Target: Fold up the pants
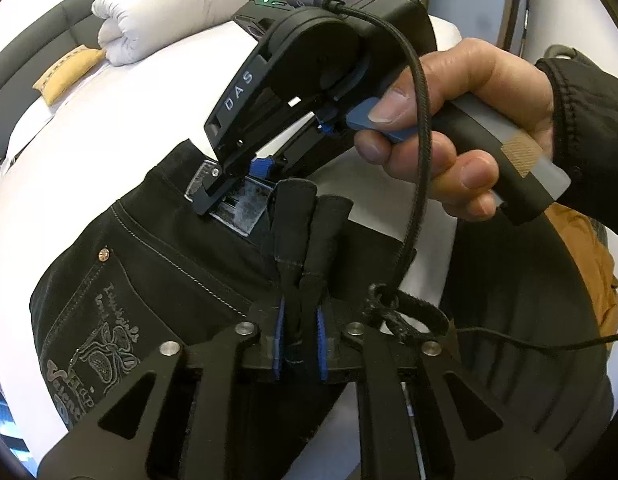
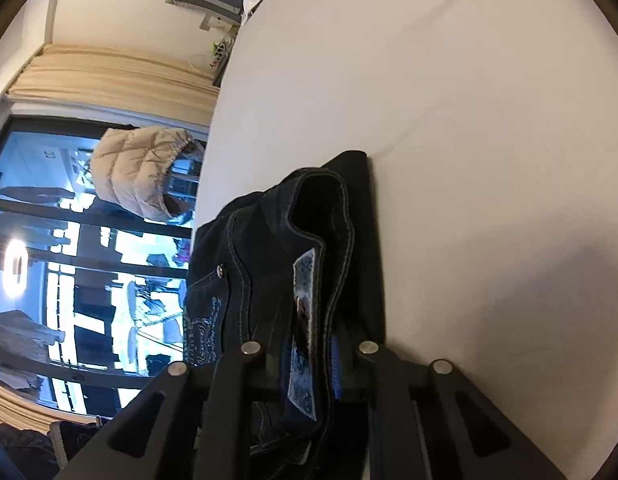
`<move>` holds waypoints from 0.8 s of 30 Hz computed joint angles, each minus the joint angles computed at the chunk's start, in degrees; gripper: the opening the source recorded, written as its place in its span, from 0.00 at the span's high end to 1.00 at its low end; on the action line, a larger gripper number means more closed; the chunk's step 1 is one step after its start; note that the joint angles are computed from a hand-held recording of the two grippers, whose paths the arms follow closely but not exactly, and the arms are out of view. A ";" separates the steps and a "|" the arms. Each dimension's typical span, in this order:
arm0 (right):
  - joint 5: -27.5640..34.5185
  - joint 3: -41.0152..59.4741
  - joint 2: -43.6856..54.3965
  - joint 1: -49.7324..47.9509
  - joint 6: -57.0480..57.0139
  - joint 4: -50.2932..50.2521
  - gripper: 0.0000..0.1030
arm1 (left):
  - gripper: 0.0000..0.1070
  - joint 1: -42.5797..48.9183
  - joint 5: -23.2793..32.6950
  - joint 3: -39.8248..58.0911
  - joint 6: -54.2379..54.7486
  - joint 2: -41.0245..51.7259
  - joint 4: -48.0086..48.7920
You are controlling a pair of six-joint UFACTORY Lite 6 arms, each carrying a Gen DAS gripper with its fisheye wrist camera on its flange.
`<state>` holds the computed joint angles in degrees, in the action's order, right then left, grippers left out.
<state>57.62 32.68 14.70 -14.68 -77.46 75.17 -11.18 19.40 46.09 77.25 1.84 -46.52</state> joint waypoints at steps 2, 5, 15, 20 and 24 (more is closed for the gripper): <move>0.69 -0.70 0.13 -0.73 -0.39 0.71 0.83 | 0.83 -1.58 -1.25 -1.00 -3.18 -1.36 3.25; 0.33 -2.08 -3.26 -1.46 1.64 -0.85 0.74 | 0.80 -1.53 1.38 -0.96 -7.46 -3.02 6.83; 2.29 -8.99 -31.88 -5.23 17.60 -13.01 0.67 | 0.77 26.36 31.53 4.35 3.63 -7.08 -2.05; -3.95 -11.75 -36.07 8.93 23.17 -12.89 0.68 | 0.77 32.29 29.69 14.72 3.33 6.27 -6.60; -9.65 -17.11 -38.17 11.60 24.75 -12.80 0.83 | 0.77 33.03 27.25 23.62 -2.15 21.30 -3.19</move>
